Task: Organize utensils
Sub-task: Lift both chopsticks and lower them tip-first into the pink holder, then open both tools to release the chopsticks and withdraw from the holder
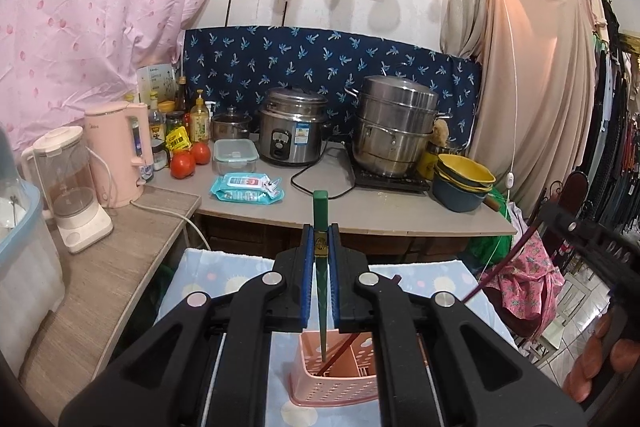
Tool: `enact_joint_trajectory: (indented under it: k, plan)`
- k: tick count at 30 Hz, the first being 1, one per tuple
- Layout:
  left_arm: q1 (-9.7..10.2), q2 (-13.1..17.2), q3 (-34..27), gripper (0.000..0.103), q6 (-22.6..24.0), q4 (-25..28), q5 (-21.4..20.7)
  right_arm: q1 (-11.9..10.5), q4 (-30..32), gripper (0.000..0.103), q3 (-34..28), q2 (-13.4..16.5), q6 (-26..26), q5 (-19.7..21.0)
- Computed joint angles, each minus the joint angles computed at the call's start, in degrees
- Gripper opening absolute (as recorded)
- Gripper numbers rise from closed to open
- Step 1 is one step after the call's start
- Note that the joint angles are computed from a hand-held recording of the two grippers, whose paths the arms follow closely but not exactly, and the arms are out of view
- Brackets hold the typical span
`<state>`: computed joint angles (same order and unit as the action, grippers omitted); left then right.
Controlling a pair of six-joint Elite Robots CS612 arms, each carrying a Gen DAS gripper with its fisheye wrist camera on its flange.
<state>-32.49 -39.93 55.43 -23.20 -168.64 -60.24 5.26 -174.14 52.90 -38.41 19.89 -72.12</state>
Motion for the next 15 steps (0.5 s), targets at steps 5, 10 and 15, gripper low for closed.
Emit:
enact_joint_trajectory:
  k: [5, 10, 15]
  plan:
    - [0.35, 0.62, -0.53, 0.007, -1.19, 1.51, -0.90, 0.43, 4.97, 0.007, -0.64, 1.31, -1.88, 0.10]
    - [0.60, 0.99, -0.76, 0.007, -2.18, 2.79, -1.42, 0.68, 7.78, 0.007, -1.19, 2.31, -3.13, 0.47]
    - [0.84, 1.10, -0.87, 0.009, -3.64, 4.72, -1.67, 0.94, 8.20, 0.018, -0.91, 2.50, -3.28, -1.05]
